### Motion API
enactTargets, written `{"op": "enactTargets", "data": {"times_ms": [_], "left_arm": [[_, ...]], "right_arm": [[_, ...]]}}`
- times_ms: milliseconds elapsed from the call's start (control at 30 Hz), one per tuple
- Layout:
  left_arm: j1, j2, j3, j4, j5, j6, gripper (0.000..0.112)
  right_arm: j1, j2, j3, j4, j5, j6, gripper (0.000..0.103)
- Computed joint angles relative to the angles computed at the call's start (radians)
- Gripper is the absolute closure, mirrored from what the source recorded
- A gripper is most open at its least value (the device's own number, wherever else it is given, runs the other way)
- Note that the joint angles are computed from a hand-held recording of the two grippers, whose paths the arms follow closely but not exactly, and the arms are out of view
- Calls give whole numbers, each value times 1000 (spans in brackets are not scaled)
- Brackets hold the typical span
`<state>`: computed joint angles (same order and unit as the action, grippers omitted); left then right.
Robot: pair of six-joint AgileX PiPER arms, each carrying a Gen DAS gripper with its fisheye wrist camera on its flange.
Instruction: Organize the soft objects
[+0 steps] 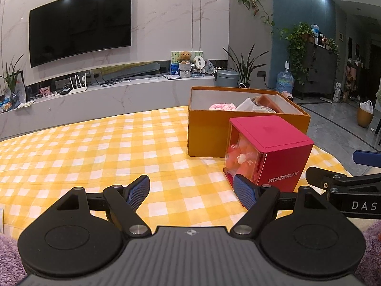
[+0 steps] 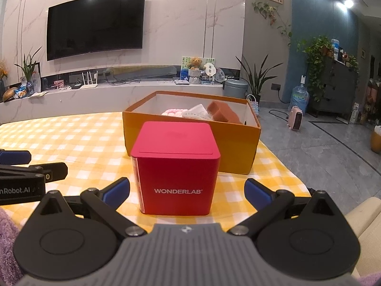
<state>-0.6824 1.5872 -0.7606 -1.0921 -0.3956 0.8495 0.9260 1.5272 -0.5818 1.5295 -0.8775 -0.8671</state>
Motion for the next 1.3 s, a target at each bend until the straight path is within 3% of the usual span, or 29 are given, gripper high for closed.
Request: {"op": "enactTargets", "data": {"times_ms": [1300], "left_arm": [[0,-5,-7,-57,11,55,19]], "right_arm": [[14,6,3,-3,-18,13,3]]}}
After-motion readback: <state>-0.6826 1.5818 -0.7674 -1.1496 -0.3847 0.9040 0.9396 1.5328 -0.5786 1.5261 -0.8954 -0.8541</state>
